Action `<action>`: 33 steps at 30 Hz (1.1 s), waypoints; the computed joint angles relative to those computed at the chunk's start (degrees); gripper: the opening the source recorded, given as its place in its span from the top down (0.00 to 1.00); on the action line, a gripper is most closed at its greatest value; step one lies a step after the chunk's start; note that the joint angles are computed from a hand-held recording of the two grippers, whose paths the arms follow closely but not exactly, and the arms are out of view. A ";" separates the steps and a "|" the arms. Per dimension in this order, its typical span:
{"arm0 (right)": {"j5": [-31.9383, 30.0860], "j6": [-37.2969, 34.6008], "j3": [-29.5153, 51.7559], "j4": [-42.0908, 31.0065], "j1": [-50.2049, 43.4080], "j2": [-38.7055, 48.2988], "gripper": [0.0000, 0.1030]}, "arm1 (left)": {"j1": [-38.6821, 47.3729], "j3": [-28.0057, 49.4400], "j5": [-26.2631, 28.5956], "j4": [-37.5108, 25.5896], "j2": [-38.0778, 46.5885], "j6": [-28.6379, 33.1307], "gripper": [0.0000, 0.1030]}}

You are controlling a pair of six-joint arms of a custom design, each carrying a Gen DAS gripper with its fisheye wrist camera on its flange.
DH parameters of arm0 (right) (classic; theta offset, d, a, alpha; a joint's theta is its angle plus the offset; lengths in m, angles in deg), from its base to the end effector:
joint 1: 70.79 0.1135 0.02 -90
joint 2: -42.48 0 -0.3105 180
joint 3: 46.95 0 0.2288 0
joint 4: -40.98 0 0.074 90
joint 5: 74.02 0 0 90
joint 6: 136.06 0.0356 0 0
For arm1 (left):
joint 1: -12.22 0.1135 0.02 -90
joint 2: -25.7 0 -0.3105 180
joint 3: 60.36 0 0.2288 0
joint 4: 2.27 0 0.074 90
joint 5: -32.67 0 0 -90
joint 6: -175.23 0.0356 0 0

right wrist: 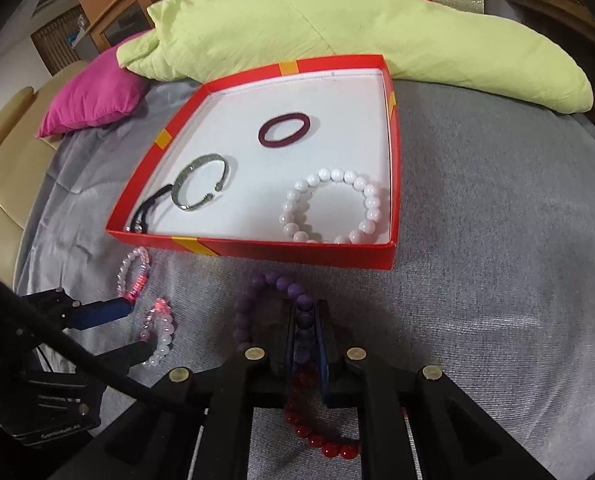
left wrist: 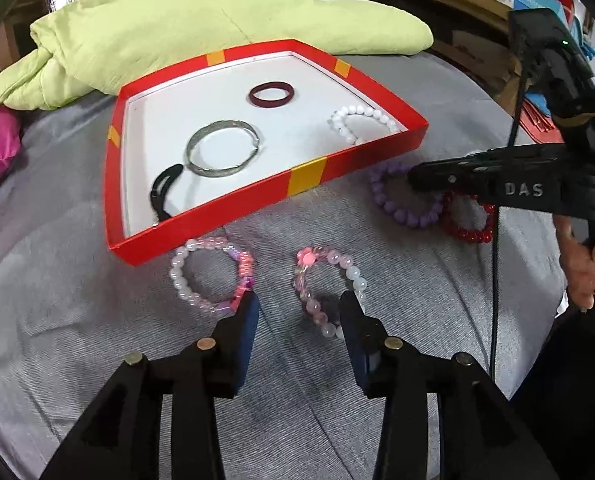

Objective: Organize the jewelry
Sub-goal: 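Grasp the pink beaded bracelet with the left tool while the right tool lifts the purple bracelet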

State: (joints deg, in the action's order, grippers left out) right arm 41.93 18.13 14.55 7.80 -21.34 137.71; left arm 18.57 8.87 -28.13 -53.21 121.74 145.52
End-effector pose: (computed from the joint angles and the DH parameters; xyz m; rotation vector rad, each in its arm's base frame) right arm 0.1940 0.2028 0.1981 0.4454 2.5096 0.1142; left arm 0.2794 0.0136 0.2164 1.2705 2.3331 -0.4215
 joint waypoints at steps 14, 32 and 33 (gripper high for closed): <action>3.68 -2.30 -0.49 2.76 2.29 -1.67 0.90 | 1.48 -1.72 4.76 1.82 -2.97 2.69 0.93; 12.21 -6.25 -4.95 17.67 7.60 -10.53 0.90 | 8.89 11.05 19.18 -8.25 -1.60 1.06 0.93; 12.61 -6.44 -4.96 18.07 7.65 -10.66 0.90 | 8.61 10.80 19.20 -7.05 -1.61 -0.06 0.93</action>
